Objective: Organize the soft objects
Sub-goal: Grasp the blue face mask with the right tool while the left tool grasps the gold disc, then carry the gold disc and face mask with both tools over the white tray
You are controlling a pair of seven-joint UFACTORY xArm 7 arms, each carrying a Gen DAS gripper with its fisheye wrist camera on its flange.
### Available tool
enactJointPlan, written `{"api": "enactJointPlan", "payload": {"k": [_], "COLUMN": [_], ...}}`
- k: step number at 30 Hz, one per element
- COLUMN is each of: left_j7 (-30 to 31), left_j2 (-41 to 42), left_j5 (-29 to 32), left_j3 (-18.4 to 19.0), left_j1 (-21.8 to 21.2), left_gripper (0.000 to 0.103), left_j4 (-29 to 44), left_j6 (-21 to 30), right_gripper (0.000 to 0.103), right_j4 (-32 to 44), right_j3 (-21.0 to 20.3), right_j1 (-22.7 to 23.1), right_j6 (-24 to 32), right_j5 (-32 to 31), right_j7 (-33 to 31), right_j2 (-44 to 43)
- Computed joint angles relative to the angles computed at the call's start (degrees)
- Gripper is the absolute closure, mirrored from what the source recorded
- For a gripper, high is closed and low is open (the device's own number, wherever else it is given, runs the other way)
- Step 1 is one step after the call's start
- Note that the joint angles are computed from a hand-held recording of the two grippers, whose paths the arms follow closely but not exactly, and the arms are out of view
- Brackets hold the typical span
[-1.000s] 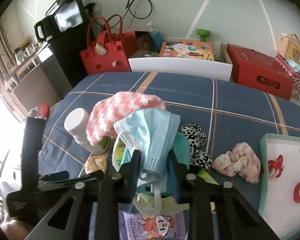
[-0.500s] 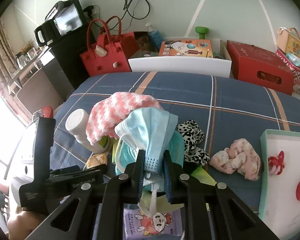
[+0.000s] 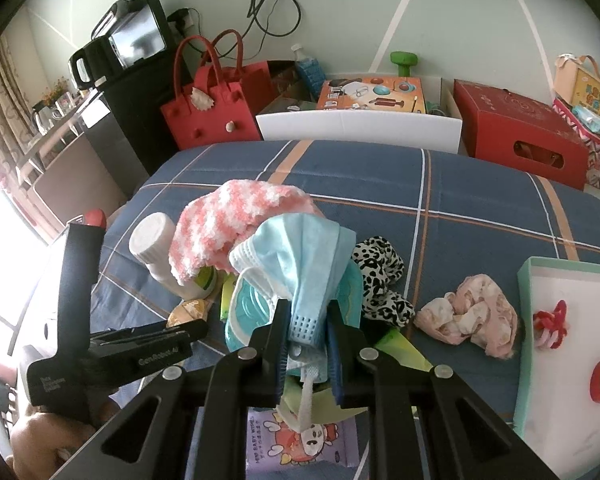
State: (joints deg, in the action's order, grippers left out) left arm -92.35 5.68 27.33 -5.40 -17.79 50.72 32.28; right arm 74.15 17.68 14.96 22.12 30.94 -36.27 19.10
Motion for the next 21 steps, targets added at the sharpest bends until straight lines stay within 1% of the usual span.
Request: {"api": "enactJointPlan", "payload": {"k": [4,6,12,16,21], "left_j7": [-1.75,-2.88,-6.88,-8.31,-12.52], "left_j2": [-1.91,-2.95,-6.36,-9.79,-12.2], "left_j5": [0.32,1.05,4.64,6.26,11.19], "left_j3": [-0.24,-0.51,-2.27,-3.53,-5.77], "left_j1": [-0.04,0.13,0.43,1.14,2.64], "left_gripper": [0.055,0.055,0.055,0.055,0.055], "left_j4": [-1.44,-2.02,-2.0,-3.47,-5.1], "left_j6": [0.3,0.29,2.6,3.24,3.04], "right_gripper": [0.091,0.091,0.092,0.092,0.092], "right_j4": [-0.2,-0.38,-0.82,-1.58,-2.22], "right_j3": [0.47,0.6,1.08,1.57,0.89], "right_j1": [-0.47,-0.6,-1.5,-2.37,-2.65], "right_j6": [-0.13,-0.4,-0.48,-0.95,-0.64], "right_j5": [1.02,1.58,4.59,8.73,13.13], "right_j7": [-0.9,-1.37,-3.75,-7.08,-10.08], "right_j2": [-0.25,-0.46,-1.56,-2.99,-4.63]}}
